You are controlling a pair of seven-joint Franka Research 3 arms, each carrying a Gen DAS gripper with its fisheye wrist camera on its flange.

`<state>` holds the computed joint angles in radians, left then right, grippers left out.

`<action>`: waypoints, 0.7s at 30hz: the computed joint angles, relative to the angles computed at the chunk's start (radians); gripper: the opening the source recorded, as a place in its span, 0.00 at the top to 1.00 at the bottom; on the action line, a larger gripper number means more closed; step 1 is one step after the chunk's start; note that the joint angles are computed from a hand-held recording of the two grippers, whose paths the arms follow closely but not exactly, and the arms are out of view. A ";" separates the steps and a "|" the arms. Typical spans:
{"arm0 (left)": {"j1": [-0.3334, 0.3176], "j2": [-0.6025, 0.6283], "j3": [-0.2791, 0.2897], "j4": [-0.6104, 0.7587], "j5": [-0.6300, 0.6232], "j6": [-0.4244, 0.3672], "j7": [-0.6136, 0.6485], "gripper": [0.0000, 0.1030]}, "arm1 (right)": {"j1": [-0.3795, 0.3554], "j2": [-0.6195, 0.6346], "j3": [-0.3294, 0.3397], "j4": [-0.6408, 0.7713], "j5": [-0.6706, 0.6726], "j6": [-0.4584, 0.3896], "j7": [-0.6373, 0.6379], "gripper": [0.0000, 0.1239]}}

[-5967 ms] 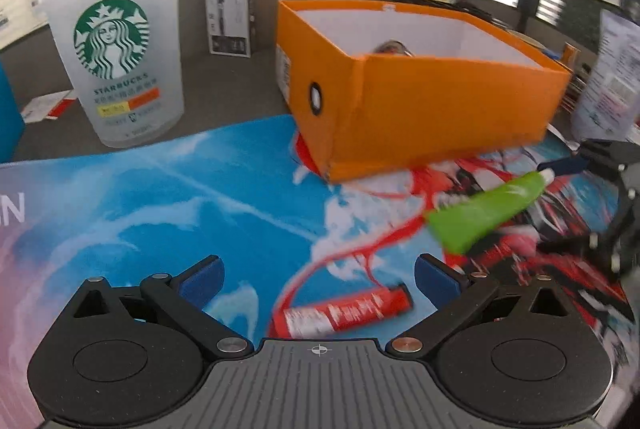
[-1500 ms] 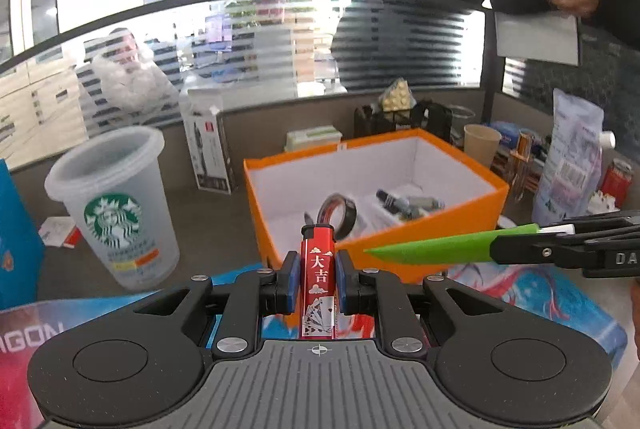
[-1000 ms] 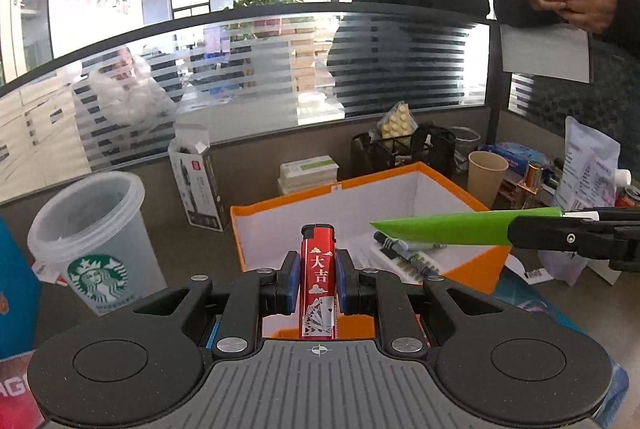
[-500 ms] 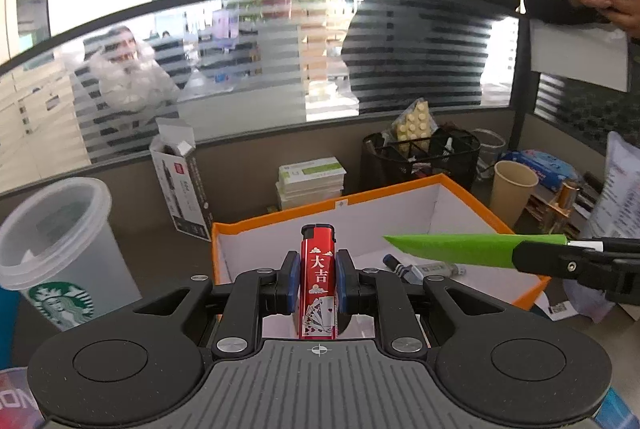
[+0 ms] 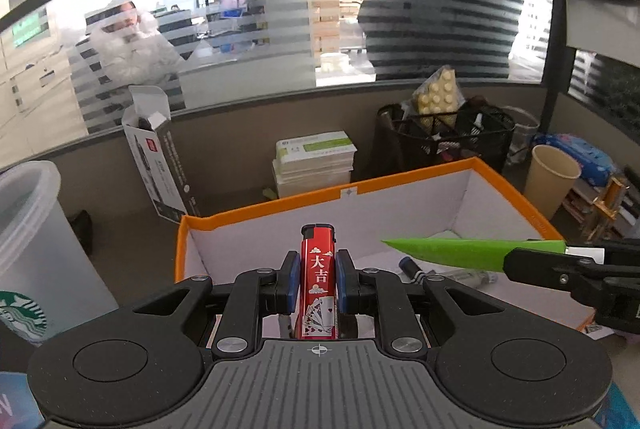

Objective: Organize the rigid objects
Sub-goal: 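Carry lighter and green tube into the orange box and open both tools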

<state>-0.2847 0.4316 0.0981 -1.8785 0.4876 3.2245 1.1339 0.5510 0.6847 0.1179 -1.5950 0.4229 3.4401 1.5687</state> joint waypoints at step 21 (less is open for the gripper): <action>-0.059 0.114 0.059 0.143 0.113 -0.121 -0.163 0.84 | 0.430 0.303 -0.733 0.380 -0.195 -0.465 0.354 0.82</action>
<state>-0.3433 0.5458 0.1575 -1.7354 0.6009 3.1034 0.9706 0.9813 0.9880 -0.6148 -1.2152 0.2276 2.9750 1.9225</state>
